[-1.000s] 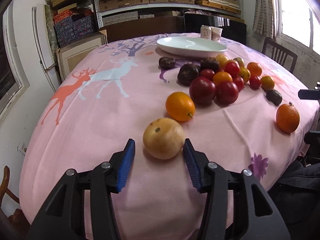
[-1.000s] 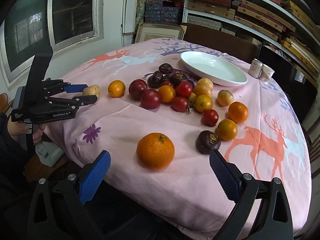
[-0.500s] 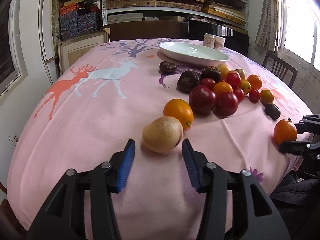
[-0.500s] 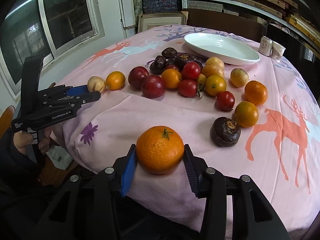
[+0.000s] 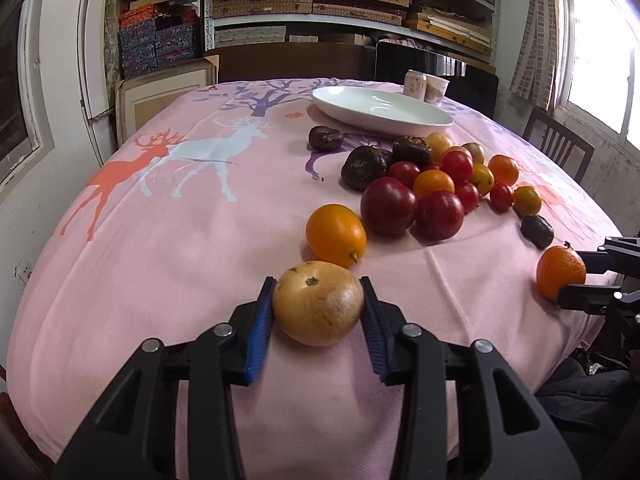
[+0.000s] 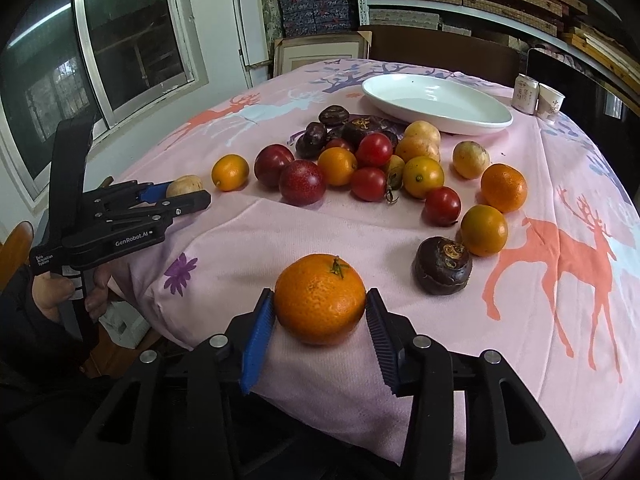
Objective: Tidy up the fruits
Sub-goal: 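Carry both fruits onto the white plate and open both tools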
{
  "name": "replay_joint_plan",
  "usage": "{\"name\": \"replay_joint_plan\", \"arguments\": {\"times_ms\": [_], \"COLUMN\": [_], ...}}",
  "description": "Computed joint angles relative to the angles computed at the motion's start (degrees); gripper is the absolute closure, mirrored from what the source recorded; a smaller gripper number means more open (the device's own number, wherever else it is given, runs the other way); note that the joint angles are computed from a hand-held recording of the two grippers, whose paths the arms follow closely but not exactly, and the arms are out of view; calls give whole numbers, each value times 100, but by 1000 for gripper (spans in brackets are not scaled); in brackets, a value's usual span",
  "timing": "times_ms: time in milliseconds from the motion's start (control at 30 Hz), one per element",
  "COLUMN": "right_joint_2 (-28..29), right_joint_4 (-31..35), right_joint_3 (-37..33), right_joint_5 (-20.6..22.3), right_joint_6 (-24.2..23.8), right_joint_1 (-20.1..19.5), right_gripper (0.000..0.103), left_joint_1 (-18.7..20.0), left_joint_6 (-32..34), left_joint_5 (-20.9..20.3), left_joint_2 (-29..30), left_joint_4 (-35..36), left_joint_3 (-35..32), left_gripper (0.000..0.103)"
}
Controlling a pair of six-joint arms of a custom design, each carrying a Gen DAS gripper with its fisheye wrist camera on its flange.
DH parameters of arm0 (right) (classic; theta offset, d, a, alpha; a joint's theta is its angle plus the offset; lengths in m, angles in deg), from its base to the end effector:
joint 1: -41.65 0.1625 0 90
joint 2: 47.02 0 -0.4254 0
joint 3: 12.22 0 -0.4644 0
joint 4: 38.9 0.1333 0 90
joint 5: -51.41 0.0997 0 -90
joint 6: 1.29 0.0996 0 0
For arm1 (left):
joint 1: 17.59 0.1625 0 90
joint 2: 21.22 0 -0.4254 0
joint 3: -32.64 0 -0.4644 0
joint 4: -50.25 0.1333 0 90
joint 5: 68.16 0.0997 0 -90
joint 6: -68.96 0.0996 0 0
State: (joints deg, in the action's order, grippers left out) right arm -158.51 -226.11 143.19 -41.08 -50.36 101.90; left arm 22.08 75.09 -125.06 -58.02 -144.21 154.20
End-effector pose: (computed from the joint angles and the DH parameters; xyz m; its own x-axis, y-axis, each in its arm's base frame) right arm -0.0458 -0.3401 0.2566 -0.7810 -0.0475 0.6227 -0.4479 0.7374 -0.5056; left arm -0.2689 -0.4669 -0.0901 -0.5952 0.5885 -0.5472 0.7928 0.5413 -0.2803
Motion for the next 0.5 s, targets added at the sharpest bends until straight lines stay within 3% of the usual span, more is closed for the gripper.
{"name": "replay_joint_plan", "arguments": {"times_ms": [233,367,500], "right_joint_2": [-154,109,205], "right_joint_4": [279,155,215], "right_joint_3": [-21,-91,-165], "right_joint_5": [240,32,216], "right_joint_6": [-15,10,33], "right_joint_1": [-119,3,-71], "right_gripper": [56,56,57], "left_joint_1": [-127,-78,-65], "left_joint_6": [59,-33,-28], "left_joint_5": [-60,-52,-57], "left_joint_2": [-42,4,17], "left_joint_4": [-105,22,-10], "left_joint_3": [84,38,37], "left_gripper": [63,63,63]}}
